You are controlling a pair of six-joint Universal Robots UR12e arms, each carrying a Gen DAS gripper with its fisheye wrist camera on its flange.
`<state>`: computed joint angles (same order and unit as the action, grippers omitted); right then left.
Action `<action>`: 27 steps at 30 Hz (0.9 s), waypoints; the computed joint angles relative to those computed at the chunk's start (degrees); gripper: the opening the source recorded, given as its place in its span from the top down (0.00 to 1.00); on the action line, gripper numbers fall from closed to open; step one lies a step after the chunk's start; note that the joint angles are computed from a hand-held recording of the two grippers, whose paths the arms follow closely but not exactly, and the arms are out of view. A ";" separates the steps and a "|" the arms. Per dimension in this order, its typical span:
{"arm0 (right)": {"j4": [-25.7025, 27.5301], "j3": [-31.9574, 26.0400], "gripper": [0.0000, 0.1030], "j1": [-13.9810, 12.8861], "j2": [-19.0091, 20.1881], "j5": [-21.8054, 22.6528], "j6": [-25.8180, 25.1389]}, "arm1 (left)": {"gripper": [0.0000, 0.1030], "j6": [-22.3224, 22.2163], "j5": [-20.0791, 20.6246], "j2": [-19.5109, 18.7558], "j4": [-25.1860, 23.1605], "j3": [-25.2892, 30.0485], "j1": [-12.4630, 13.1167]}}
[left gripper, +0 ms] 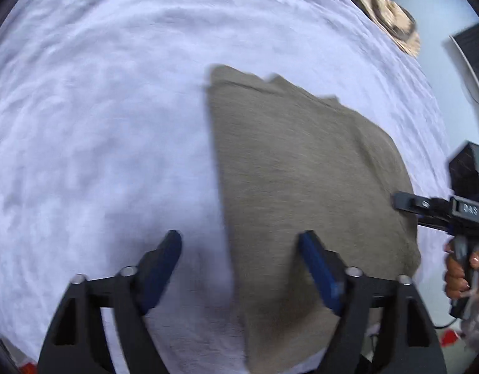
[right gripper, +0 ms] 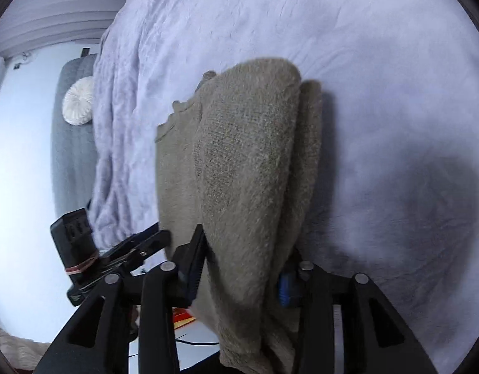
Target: Fold small clothes
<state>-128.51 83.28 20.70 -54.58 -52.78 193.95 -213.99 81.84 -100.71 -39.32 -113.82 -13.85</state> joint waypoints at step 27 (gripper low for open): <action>-0.24 7.47 0.91 4.44 -7.21 -23.40 -3.19 | 0.49 1.30 -2.05 -0.26 -1.24 0.43 -4.55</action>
